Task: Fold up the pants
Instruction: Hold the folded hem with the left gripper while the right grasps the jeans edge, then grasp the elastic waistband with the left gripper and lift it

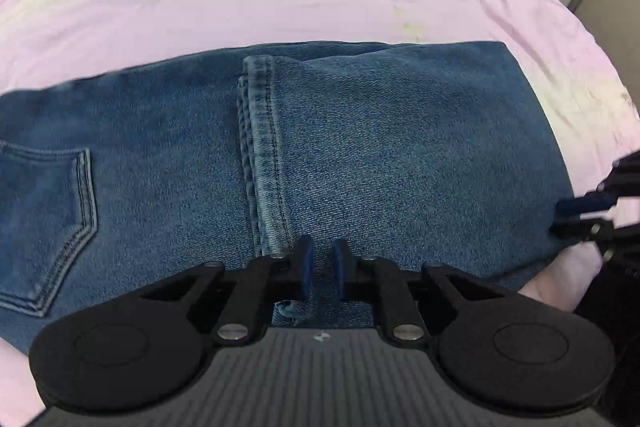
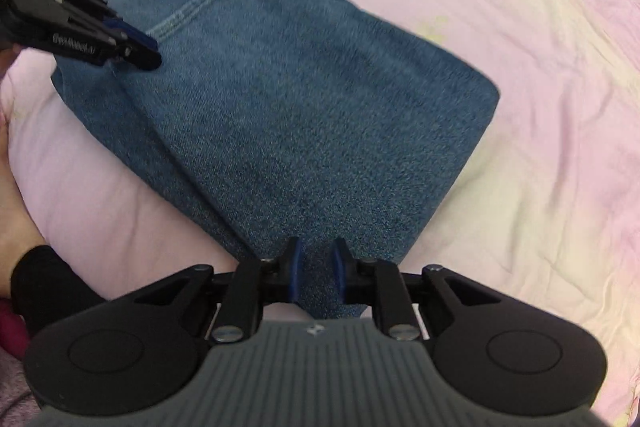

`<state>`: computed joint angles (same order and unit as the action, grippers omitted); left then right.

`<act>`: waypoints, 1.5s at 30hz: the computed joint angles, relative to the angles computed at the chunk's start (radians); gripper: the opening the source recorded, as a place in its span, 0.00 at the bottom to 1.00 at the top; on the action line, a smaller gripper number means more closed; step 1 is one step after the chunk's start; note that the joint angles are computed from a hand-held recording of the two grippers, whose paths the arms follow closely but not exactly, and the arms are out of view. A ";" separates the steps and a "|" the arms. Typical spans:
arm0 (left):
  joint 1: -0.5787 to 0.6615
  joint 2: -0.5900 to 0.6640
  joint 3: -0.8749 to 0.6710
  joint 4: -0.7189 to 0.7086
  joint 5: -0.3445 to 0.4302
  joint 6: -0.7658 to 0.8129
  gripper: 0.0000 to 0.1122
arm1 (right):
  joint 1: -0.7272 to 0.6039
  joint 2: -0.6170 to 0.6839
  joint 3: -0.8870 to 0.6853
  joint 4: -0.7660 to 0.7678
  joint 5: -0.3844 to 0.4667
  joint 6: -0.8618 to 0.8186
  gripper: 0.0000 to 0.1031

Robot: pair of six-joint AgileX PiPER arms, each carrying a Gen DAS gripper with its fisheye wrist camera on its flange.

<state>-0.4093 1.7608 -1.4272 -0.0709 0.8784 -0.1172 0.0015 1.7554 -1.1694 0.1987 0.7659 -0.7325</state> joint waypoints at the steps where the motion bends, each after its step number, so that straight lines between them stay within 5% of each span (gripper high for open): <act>1: 0.005 -0.005 0.002 -0.005 0.001 -0.011 0.15 | 0.011 0.009 0.001 -0.015 -0.011 0.009 0.14; 6: 0.032 -0.107 0.051 -0.056 0.009 0.009 0.18 | 0.043 0.026 -0.032 -0.076 0.011 0.070 0.13; 11: 0.112 -0.224 0.074 -0.063 0.067 0.002 0.40 | 0.064 -0.006 -0.062 -0.078 0.047 0.077 0.13; 14: 0.212 -0.271 0.084 -0.101 0.099 0.015 0.49 | 0.086 -0.038 -0.065 -0.061 0.051 0.071 0.24; 25: 0.654 -0.257 0.040 -0.221 0.248 0.116 0.72 | 0.262 0.050 -0.247 -0.130 0.054 0.165 0.34; 35: 0.881 -0.234 0.205 -0.405 0.150 0.050 0.76 | 0.364 0.242 -0.505 -0.191 0.118 0.221 0.36; 45: 0.864 -0.158 0.306 -0.521 -0.126 -0.024 0.75 | 0.379 0.474 -0.853 -0.141 0.302 0.082 0.34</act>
<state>0.4551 1.6024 -1.1211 -0.5919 0.7523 -0.1413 0.3806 2.2289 -2.0225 0.0573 1.0676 -0.6505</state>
